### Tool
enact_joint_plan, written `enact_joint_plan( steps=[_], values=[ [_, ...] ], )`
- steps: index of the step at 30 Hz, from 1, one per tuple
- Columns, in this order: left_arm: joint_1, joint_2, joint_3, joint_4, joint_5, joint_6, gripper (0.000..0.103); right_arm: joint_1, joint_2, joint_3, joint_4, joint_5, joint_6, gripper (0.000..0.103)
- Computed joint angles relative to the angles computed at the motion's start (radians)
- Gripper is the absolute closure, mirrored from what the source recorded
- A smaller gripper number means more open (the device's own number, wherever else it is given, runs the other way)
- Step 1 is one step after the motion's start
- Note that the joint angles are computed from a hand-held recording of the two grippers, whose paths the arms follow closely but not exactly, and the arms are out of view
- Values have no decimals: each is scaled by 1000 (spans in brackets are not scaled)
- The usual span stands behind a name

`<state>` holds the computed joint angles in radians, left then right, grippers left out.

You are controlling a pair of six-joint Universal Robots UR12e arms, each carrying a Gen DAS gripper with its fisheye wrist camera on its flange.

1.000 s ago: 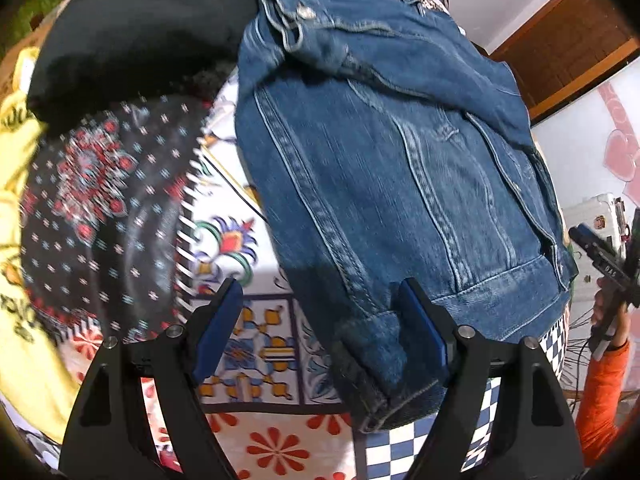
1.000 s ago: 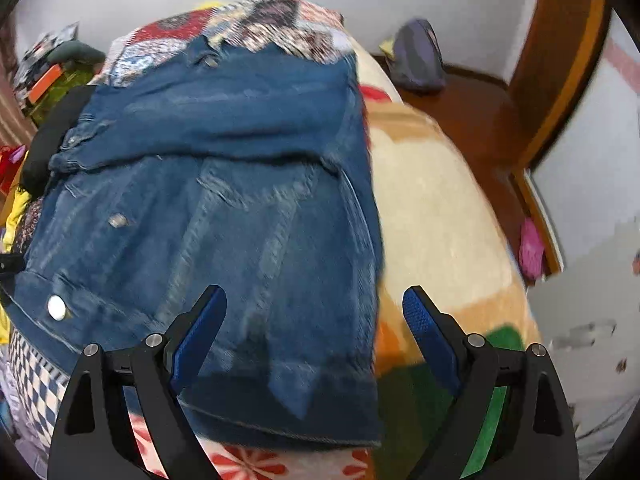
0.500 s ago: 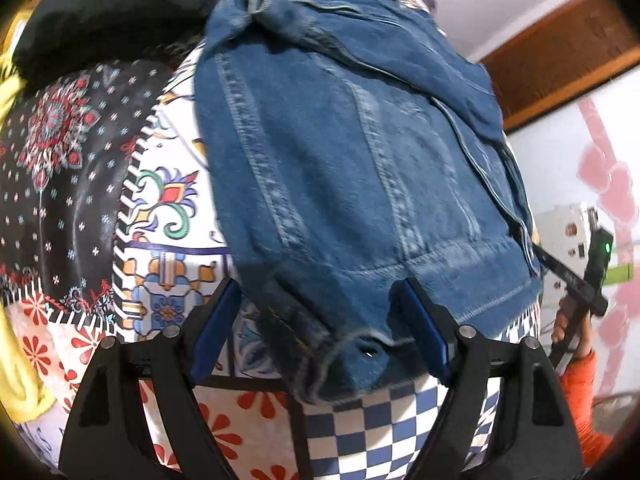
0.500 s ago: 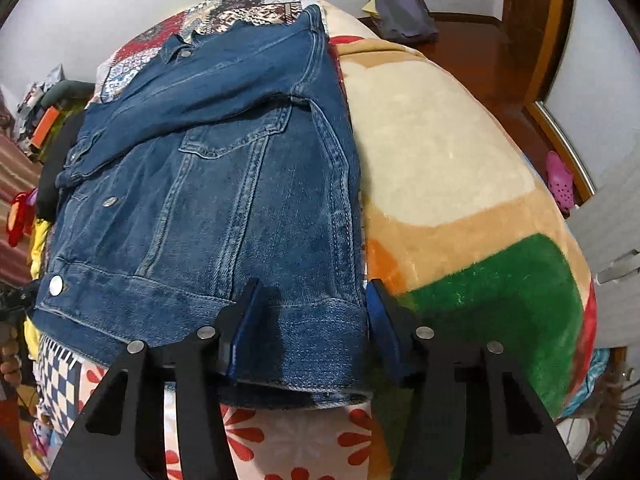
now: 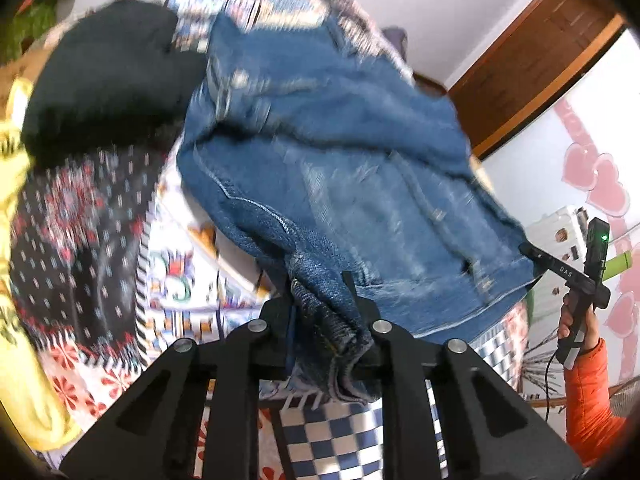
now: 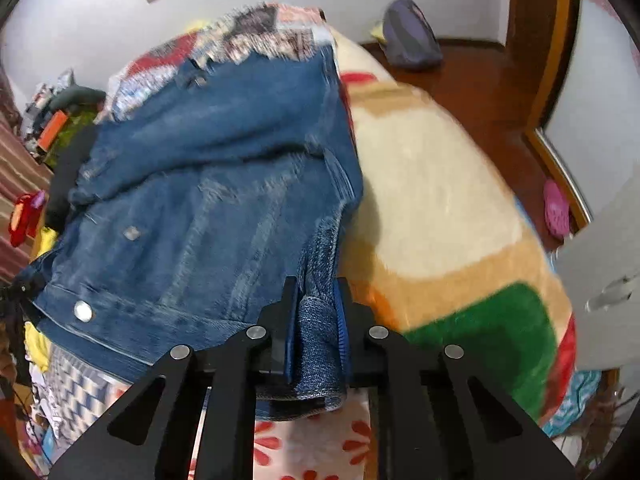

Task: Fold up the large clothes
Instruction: 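Grasp the jacket hem corners with both grippers and lift them, then fold the held hem up over the jacket body toward the collar with both grippers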

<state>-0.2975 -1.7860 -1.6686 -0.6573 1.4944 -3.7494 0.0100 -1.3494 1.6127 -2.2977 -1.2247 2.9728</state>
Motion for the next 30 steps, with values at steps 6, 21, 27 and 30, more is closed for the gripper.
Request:
enact_joint_plan(
  steps=[6, 21, 27, 30],
  values=[
    [12, -15, 65, 56, 30, 35, 89, 11, 28, -80, -38, 52, -15, 89],
    [151, -183, 320, 25, 6, -60, 90, 106, 328, -534, -100, -81, 26, 89],
    [180, -301, 448, -138, 1, -39, 87, 135, 477, -715, -40, -143, 101, 89],
    [190, -348, 500, -251, -17, -7, 85, 144, 503, -729, -44, -183, 124, 87]
  ],
)
